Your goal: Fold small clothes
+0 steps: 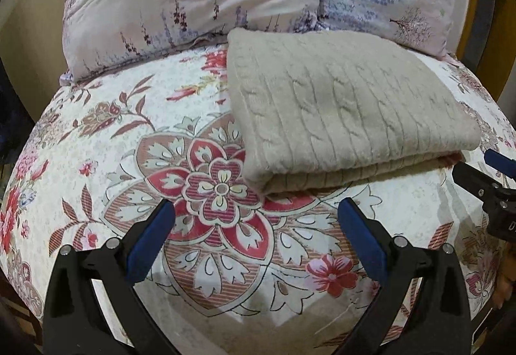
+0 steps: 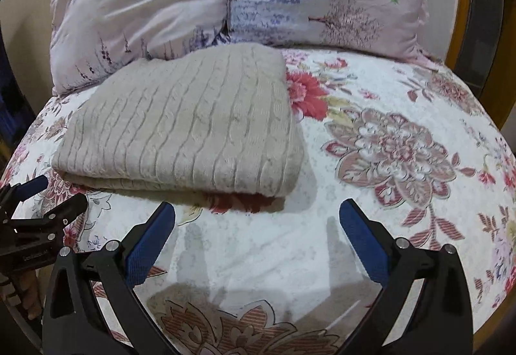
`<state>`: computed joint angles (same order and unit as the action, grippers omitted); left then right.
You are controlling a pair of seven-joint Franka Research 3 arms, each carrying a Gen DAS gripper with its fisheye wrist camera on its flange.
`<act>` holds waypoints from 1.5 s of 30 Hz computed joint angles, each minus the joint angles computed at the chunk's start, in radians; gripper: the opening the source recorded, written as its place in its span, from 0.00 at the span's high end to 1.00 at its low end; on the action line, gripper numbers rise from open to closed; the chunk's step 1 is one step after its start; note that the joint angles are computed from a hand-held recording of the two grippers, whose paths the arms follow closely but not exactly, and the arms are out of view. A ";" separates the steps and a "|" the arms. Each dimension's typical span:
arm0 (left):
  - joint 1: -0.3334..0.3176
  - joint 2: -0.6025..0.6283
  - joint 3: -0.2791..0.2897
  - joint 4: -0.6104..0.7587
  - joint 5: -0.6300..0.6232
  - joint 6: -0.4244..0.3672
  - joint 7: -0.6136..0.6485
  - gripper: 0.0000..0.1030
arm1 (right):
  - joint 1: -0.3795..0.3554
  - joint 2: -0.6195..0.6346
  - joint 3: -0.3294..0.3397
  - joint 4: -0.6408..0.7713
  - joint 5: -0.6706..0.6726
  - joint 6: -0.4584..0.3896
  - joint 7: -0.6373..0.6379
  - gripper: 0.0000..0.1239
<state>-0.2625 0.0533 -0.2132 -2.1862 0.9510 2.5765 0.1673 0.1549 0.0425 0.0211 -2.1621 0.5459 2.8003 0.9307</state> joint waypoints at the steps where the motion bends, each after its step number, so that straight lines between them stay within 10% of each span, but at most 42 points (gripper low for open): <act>1: 0.002 0.002 0.001 0.000 -0.015 0.002 0.009 0.02 | 0.001 0.004 -0.003 0.003 -0.026 -0.006 0.022 0.18; 45: 0.008 0.007 0.008 -0.005 -0.050 0.032 0.026 0.02 | 0.006 0.018 -0.003 0.007 -0.180 -0.040 0.122 0.18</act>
<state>-0.2544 0.0605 -0.2054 -2.1912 0.9011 2.6088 0.1933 0.1608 0.0604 0.0181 -2.1550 0.3657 2.7607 1.0527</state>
